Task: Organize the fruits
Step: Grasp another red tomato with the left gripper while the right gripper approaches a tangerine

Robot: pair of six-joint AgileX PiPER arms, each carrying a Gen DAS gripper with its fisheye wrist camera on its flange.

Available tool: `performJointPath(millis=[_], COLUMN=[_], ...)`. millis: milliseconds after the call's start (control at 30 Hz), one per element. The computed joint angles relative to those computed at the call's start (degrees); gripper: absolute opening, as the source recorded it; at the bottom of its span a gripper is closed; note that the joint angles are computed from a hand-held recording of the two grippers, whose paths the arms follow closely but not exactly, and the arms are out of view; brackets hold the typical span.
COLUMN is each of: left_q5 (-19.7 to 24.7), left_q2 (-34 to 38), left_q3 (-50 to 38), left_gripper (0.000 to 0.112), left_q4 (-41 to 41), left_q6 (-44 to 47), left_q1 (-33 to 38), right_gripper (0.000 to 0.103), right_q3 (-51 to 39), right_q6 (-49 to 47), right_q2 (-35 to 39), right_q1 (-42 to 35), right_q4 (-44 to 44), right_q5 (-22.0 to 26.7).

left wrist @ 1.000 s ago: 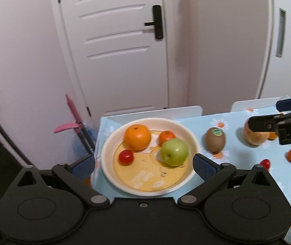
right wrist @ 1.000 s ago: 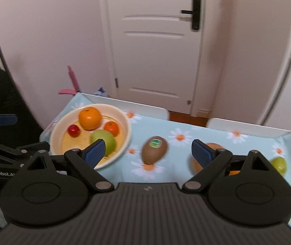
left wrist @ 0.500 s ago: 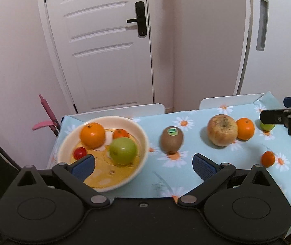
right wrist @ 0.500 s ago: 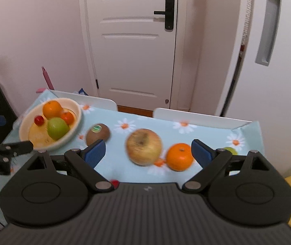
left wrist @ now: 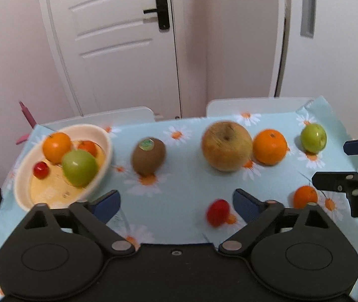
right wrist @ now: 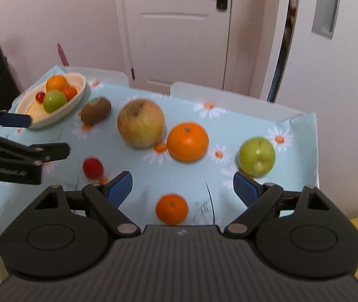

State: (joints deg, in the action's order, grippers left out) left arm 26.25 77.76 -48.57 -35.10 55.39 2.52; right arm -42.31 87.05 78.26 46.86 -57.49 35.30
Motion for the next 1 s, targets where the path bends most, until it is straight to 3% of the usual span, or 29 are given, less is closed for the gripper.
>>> performJointPath(millis=[133, 367, 533, 600, 1000], left_q5=[-5.3, -12.4, -14.1, -13.9, -14.6], left_q2=[1.3, 4.6, 6.1, 6.1, 4.4], left_q3=[3.3, 6.3, 6.9, 7.3, 9.1], left_gripper=[0.088, 0.063, 0.045, 0.032, 0.032], left_q4=[0.4, 2.4, -3.1, -6.2, -5.4], left_q6=[-2.4, -6.4, -1.6, 1.9, 1.9], left_q1=[-4.1, -9.0, -9.3, -9.3, -9.7], right_gripper=[0.097, 0.085, 0.08, 0.078, 0.063], right_q3=[4.5, 8.3, 8.8, 9.0, 8.2], right_q6=[1.6, 5.8, 9.3, 11.6, 14.3], right_q2=[-0.4, 0.9, 2.4, 2.9, 5.0], right_q1=[-2.2, -4.7, -5.4, -5.5, -5.3], right_q4=[-3.3, -9.6, -14.2, -16.3, -18.9], right_q5=[-5.2, -11.6, -14.1, -14.7, -15.6])
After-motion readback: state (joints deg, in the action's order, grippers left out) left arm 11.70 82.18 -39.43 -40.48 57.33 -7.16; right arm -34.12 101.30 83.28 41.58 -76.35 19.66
